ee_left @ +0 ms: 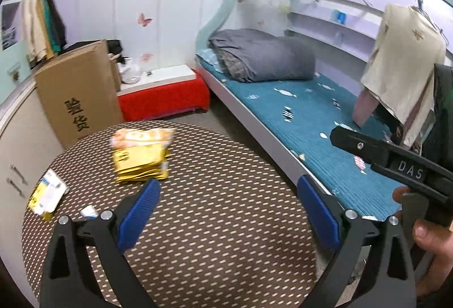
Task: Collect trash
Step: 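Move both tools back over the table toward the tube and box, then grasp the yellow-white box with the left tool while the right tool grasps the blue tube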
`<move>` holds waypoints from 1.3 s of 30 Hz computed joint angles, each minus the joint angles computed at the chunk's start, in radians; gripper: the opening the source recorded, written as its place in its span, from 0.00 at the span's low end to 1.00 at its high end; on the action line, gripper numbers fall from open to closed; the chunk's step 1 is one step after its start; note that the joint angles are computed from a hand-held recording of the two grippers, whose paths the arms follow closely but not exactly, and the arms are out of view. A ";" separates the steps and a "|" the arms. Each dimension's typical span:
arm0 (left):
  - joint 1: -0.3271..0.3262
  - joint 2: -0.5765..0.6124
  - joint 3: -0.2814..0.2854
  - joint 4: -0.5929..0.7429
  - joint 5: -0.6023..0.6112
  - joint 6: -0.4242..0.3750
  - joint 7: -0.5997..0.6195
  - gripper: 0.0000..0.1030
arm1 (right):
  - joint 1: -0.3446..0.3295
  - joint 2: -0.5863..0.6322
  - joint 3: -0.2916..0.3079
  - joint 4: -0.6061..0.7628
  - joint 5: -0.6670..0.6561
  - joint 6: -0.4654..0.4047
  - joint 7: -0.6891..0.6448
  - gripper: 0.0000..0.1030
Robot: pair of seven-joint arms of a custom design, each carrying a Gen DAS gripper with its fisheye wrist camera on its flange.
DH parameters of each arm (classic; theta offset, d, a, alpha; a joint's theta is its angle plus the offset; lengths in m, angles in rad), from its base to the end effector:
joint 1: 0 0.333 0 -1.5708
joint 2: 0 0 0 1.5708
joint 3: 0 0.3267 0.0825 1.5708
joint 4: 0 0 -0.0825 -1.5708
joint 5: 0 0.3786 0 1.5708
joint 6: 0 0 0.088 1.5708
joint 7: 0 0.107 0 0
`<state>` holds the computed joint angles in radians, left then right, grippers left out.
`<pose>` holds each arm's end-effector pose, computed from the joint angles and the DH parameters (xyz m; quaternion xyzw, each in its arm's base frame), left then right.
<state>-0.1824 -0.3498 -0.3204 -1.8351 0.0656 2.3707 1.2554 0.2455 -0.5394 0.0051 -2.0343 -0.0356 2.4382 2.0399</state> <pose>0.4043 -0.2659 0.7728 -0.5564 0.7129 -0.3588 0.2314 0.3994 0.1031 0.7751 -0.5629 0.6902 -0.2037 0.4064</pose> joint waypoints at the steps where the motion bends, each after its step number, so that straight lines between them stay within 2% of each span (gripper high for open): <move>1: 0.003 -0.015 0.009 -0.013 -0.003 0.000 0.001 0.93 | 0.003 0.004 0.007 0.003 0.000 0.009 0.004 0.94; 8: 0.055 -0.137 0.058 -0.127 -0.032 0.033 0.016 0.93 | 0.060 0.071 0.054 0.048 -0.009 0.044 -0.023 0.94; 13: 0.114 -0.215 0.083 -0.205 -0.047 0.052 0.019 0.93 | 0.100 0.136 0.101 0.111 -0.040 -0.015 -0.064 0.94; 24: 0.265 -0.329 0.131 -0.336 -0.036 0.072 0.022 0.93 | 0.199 0.297 0.138 0.241 -0.005 -0.058 -0.202 0.94; 31: 0.341 -0.325 0.172 -0.383 -0.023 0.071 0.059 0.93 | 0.229 0.410 0.153 0.309 0.025 -0.081 -0.288 0.94; 35: 0.355 -0.281 0.184 -0.378 -0.023 0.083 0.098 0.93 | 0.239 0.485 0.161 0.364 0.050 -0.126 -0.339 0.94; 38: 0.354 -0.238 0.192 -0.363 -0.027 0.100 0.134 0.93 | 0.243 0.517 0.167 0.380 0.061 -0.124 -0.343 0.94; 39: 0.357 -0.215 0.192 -0.354 -0.024 0.107 0.146 0.93 | 0.244 0.526 0.169 0.386 0.060 -0.124 -0.347 0.90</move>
<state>0.1748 -0.5652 -0.1281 -2.1890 0.0419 2.4779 1.4015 0.4893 -0.0135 0.1736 -1.6486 0.0246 2.3139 1.6930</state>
